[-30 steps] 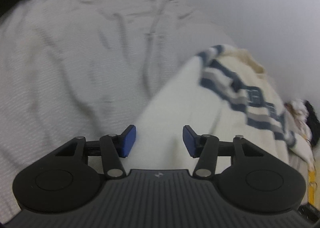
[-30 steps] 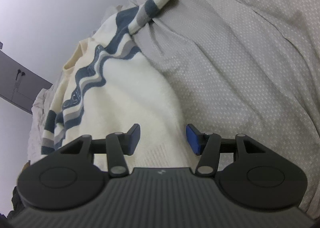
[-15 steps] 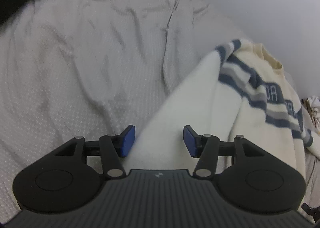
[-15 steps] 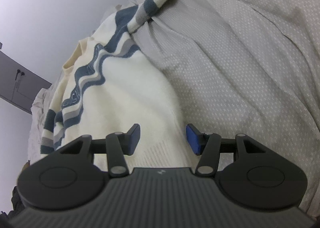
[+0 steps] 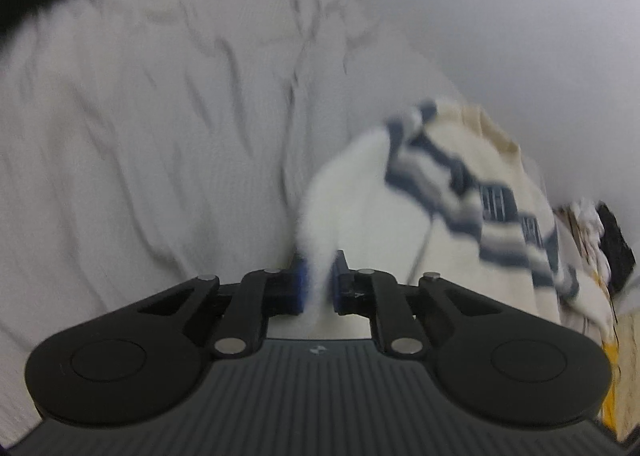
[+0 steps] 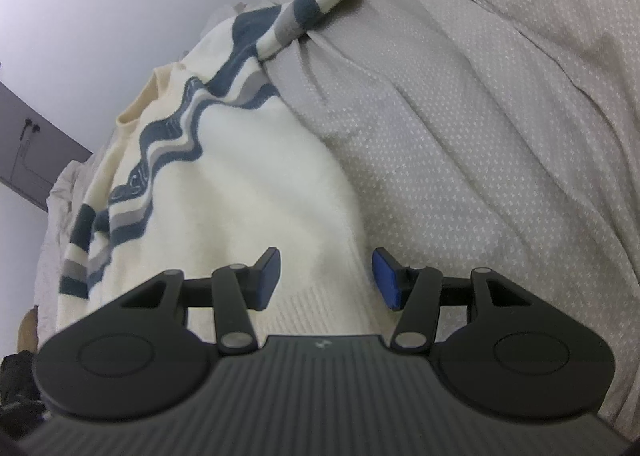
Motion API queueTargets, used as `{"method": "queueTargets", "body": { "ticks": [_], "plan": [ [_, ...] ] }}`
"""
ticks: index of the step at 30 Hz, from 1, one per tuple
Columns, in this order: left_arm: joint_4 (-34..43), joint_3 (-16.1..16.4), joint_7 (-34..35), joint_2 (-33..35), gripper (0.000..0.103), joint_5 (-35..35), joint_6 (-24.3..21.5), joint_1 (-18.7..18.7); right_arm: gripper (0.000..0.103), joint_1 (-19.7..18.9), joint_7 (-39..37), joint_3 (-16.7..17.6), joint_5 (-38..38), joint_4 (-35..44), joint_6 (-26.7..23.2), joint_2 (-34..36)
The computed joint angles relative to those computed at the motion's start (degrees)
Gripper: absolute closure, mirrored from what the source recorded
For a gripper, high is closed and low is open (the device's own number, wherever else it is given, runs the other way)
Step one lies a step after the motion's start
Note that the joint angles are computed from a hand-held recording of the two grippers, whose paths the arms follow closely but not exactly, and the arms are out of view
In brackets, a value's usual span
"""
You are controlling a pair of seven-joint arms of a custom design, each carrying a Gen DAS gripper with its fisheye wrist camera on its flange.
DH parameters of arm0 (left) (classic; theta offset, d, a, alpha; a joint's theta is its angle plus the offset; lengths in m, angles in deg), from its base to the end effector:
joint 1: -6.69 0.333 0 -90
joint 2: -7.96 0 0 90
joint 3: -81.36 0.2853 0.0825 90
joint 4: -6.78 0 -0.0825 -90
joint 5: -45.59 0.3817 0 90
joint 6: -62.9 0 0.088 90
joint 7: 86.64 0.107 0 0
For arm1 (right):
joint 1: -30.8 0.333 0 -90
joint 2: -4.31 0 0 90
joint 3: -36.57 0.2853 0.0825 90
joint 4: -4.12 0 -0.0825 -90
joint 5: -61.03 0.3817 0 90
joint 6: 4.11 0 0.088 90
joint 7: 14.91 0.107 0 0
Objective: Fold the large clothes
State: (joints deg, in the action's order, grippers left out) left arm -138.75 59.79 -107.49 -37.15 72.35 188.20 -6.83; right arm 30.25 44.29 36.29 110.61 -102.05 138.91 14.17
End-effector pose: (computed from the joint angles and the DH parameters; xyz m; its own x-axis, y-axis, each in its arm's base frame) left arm 0.3137 -0.2168 0.5324 0.7485 -0.4721 0.4657 -0.1952 -0.8280 -0.5257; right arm 0.6353 -0.0136 0.4493 0.0937 -0.8702 -0.4837 -0.8278 0.2019 -0.5235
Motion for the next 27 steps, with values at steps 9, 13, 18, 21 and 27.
{"method": "queueTargets", "body": {
  "ticks": [9,13,18,21,27],
  "plan": [
    [14.05,2.65,14.42,-0.56,0.09,14.41,-16.89,11.8,0.048,2.11,-3.47,1.07,-0.96,-1.19,8.43,-0.41],
    [20.66,4.18,18.23,7.33,0.09,20.78,-17.19,17.79,0.048,3.19,-3.27,1.65,-2.83,0.27,12.64,1.49],
    [26.75,6.76,21.16,19.45,0.09,28.22,-18.49,22.02,0.048,5.03,1.42,2.46,-8.2,4.89,16.52,6.74],
    [27.27,9.87,20.78,24.78,0.09,29.51,-16.43,22.56,0.048,5.48,2.98,3.7,-10.25,8.36,18.87,10.35],
    [24.53,15.9,18.67,32.72,0.09,28.08,-8.54,23.99,0.048,9.16,11.56,2.43,-19.75,16.01,27.13,18.55]
  ]
}}
